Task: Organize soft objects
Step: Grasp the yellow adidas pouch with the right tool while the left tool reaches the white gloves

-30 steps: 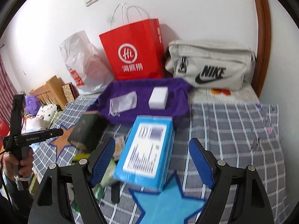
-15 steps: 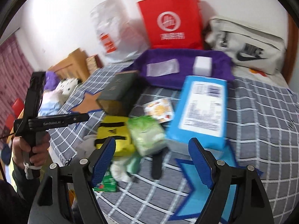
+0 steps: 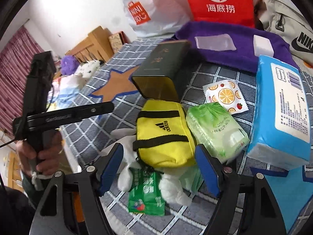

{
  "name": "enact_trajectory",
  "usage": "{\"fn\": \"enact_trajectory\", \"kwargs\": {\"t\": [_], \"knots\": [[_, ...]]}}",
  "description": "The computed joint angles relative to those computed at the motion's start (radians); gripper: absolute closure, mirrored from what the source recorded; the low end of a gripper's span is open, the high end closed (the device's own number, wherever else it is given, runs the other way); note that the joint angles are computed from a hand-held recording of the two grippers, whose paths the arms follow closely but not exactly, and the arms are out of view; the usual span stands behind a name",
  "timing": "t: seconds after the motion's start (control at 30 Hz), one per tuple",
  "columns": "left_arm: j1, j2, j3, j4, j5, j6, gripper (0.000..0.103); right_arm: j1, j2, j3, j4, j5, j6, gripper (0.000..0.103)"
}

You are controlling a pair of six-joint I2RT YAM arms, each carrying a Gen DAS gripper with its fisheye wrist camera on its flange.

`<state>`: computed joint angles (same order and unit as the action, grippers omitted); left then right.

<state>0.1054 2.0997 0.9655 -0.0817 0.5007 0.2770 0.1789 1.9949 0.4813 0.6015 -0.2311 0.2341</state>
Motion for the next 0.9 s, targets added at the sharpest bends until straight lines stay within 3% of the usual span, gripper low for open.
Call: {"fn": "enact_trajectory", "kwargs": {"t": [0.3,0.4,0.5,0.9], "knots": [[0.01,0.044,0.033,-0.023,0.028,0.024,0.053,0.033,0.104,0.167,-0.141,0.052,0.004,0.019],[0.011,0.057,0.045,-0.032,0.035,0.032,0.053,0.028,0.137,0.193,-0.139,0.044,0.011,0.022],[0.018,0.067,0.054,-0.044,0.046,0.046,0.053,0.006,0.109,0.152,-0.09,0.008,0.013,0.033],[0.018,0.017,-0.012,-0.033,0.072,0.095,0.053,-0.022,-0.033,-0.01,0.023,0.009,0.019,0.035]]}}
